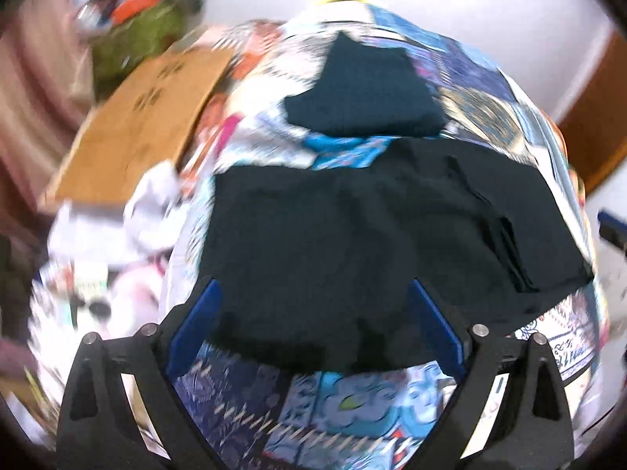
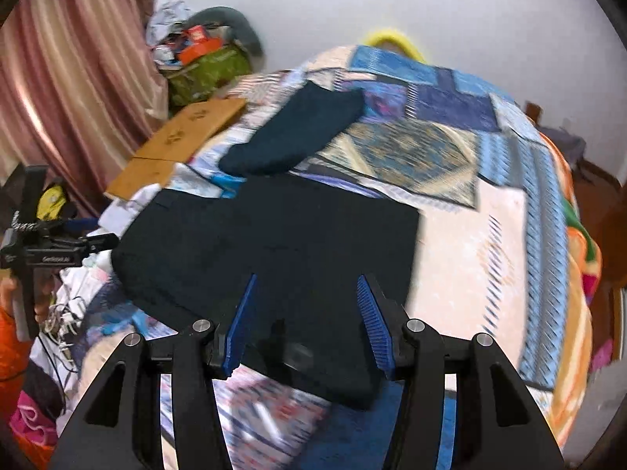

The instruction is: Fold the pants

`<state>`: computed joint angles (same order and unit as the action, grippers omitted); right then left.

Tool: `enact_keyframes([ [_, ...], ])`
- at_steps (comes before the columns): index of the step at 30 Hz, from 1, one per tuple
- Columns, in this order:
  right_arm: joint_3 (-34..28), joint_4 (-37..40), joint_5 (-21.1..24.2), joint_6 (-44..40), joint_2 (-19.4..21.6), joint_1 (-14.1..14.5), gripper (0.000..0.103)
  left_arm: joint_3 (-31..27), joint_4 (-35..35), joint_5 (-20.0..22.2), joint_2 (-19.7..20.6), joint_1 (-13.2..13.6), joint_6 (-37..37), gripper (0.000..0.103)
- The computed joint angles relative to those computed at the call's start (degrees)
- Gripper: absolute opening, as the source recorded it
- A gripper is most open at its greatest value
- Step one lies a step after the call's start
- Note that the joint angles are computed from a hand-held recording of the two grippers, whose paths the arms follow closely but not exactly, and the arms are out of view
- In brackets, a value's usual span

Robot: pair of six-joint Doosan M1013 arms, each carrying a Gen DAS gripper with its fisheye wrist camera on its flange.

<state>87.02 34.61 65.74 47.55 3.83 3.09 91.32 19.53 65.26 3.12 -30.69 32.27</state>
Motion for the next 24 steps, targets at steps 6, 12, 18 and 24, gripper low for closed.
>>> enact_keyframes([
  [6, 0.0, -1.6, 0.0, -1.3, 1.2, 4.6, 0.049, 6.8, -11.9, -6.1, -4.4, 3.8, -2.0, 0.096],
  [12, -0.8, -6.1, 2.5, 1.0, 3.5, 7.4, 0.049, 12.7, -26.9, -14.4, -6.1, 6.9, 0.5, 0.096],
  [18, -0.8, -5.1, 4.6, 0.6, 3.7, 6.8, 0.049, 16.0, -38.8, -20.3, -5.3, 9.4, 4.7, 0.096],
  [24, -0.3, -3.8, 4.5, -0.5, 3.6, 6.4, 0.050, 16.9, -42.8, -26.1, -4.5, 11.0, 6.7, 0.097],
])
